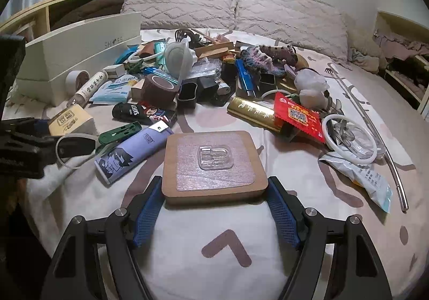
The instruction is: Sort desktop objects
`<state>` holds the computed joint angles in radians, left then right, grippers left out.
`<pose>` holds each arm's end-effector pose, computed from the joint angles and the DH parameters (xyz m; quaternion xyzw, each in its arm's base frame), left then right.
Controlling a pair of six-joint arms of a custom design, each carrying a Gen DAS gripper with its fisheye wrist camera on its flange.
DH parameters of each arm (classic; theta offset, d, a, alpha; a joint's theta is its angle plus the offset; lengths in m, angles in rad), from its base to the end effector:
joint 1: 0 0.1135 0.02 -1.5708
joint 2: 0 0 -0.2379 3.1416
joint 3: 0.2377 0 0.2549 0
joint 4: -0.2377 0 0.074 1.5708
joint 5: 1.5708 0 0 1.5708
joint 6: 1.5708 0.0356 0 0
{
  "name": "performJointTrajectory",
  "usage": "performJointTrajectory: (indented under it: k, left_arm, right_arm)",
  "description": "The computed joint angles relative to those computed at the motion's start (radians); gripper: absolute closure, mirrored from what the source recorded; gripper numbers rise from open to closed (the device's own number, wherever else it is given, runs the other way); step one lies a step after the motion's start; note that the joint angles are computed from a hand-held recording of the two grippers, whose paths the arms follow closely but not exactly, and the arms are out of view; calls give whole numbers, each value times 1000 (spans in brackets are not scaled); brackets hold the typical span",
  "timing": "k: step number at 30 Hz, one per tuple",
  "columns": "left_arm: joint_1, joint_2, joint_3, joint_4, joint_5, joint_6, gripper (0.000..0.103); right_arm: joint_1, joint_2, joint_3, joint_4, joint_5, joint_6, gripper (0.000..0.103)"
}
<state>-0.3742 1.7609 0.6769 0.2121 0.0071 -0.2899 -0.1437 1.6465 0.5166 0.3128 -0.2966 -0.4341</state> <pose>0.2832 -0.1115 0.0723 0.0408 0.9387 -0.1148 0.3226 0.2706 -0.0286 0.0735 -0.1869 0.9021 0.0280 0.3880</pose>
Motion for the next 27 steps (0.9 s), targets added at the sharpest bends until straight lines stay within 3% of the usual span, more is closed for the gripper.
performJointTrajectory:
  k: [3,7,17,20,27]
  left_arm:
    - [-31,9,6,-4,-56,12,2]
    - [-19,-1,-12,21,-39,8,2]
    - [-20,-24,-39,42,-62,-3,15]
    - [-19,-32,-48,49,-71,-5,25]
    - [-2,-62,-79,89,-43,-22,27]
  right_arm:
    - [11,16,18,-2,7,-2,26]
    - [22,37,53,-26,14,-19,26]
    - [28,74,52,59,3,6,26]
    - [38,69,37,86,23,8,26]
    - [36,61,29,92,26,20,26]
